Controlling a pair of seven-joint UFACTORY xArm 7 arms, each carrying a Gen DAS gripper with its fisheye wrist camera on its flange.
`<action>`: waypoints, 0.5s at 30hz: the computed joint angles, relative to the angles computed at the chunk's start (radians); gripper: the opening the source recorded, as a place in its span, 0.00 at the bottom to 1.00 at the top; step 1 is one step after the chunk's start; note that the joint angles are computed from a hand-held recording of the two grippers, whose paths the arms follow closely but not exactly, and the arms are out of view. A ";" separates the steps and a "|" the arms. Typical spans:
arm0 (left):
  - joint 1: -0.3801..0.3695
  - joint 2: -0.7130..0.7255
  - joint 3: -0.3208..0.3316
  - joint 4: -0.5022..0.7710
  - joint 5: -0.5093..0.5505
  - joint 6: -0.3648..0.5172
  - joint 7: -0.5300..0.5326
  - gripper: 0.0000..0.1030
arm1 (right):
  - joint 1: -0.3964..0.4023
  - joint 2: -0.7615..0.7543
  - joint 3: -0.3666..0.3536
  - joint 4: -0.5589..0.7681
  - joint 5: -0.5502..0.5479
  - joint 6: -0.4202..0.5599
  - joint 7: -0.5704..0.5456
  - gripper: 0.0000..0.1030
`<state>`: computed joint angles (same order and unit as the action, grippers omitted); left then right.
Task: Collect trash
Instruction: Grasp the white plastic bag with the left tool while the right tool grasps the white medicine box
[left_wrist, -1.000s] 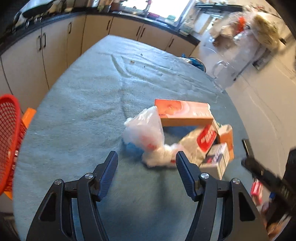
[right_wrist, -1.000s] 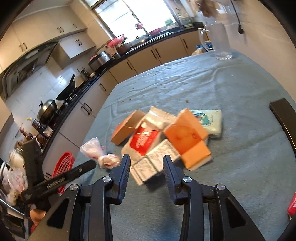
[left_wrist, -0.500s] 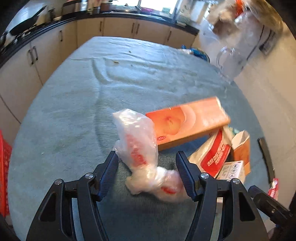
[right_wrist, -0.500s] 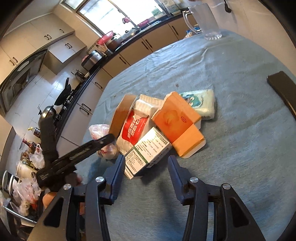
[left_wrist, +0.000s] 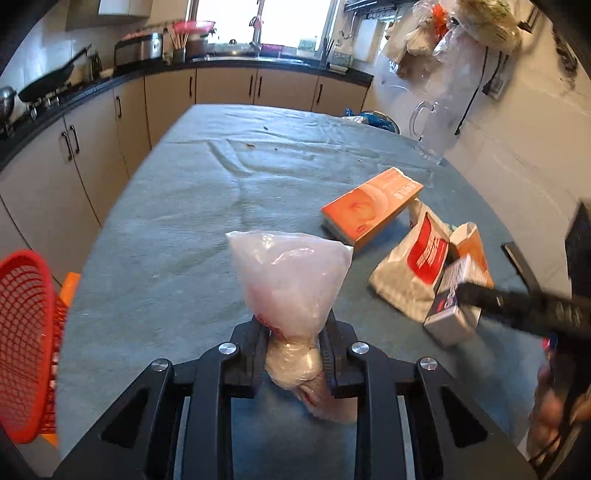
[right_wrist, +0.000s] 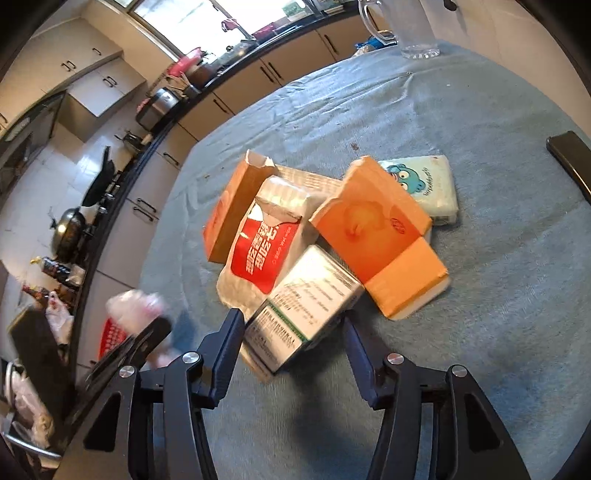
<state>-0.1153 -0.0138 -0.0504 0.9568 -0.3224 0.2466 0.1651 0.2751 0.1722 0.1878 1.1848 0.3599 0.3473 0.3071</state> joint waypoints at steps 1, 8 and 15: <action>0.001 -0.006 0.000 -0.011 0.017 -0.014 -0.008 0.23 | 0.023 0.013 -0.023 0.021 -0.073 0.017 0.059 0.58; -0.011 -0.026 0.007 -0.036 -0.048 -0.037 0.078 0.23 | 0.103 0.051 -0.085 0.109 -0.428 0.129 0.218 0.55; -0.025 -0.030 0.000 -0.050 -0.045 -0.074 0.076 0.23 | 0.066 -0.052 -0.071 -0.020 -0.489 0.064 0.184 0.43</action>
